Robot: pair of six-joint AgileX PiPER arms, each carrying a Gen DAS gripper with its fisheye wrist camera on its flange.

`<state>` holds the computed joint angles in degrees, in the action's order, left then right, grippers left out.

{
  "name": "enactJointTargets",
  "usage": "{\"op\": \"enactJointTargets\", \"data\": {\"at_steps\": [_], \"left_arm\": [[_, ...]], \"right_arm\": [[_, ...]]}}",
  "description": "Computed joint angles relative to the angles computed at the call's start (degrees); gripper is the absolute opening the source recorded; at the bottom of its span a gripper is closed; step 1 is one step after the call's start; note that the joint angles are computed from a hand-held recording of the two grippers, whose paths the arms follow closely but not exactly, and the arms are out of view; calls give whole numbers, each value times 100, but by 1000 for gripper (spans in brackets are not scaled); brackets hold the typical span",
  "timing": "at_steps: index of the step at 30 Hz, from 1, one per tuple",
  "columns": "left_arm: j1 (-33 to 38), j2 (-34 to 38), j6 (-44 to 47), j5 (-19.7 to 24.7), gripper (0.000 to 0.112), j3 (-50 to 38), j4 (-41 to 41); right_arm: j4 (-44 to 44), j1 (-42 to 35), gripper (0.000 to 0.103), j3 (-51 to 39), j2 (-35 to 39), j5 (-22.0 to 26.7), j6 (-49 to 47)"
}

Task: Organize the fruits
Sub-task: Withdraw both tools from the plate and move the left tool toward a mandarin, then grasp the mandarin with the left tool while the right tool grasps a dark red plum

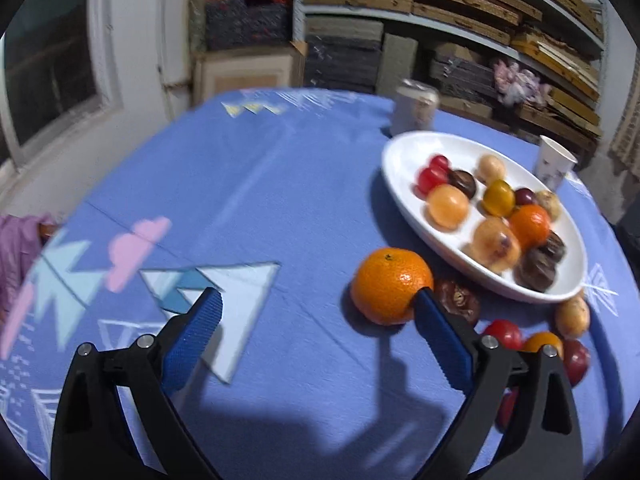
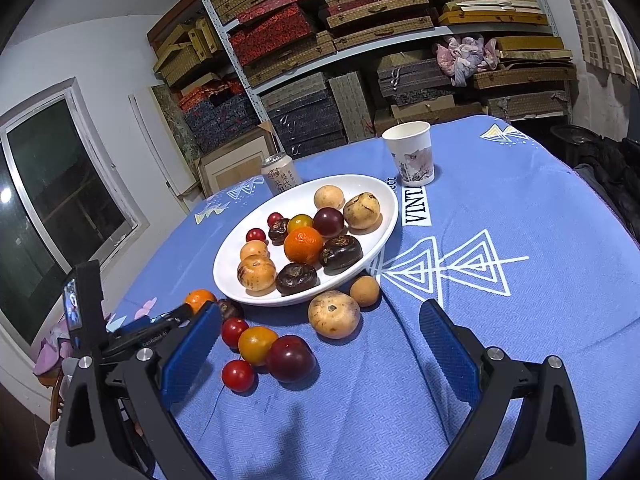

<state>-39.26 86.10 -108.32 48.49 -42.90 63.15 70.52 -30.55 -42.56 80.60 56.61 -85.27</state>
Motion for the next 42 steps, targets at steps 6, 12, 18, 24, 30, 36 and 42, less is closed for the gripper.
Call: {"op": "enactJointTargets", "data": {"at_steps": [6,12,18,24,30,36,42], "left_arm": [[207,70,390,-535,94,-78,-31],[665,15,610,-1459,83,28,-137],[640,132,785,-1695,65,-44,-61],[747,165,812,-1782,70,-70,-173],[622,226,808,-1437,79,-146,-240],[656,220,840,-1458,81,-136,-272],[659,218,846,-1458,81,-136,-279]], "right_arm": [[-6,14,100,7,6,-10,-19],[-16,94,100,24,1,-98,12],[-117,331,100,57,15,-562,77],[-86,1279,100,544,-345,-2205,-688],[1078,1661,100,844,-344,-2752,-2541],[553,1223,100,637,-198,-1976,-1778],[-41,1607,90,960,-587,-1714,-1561]]}}
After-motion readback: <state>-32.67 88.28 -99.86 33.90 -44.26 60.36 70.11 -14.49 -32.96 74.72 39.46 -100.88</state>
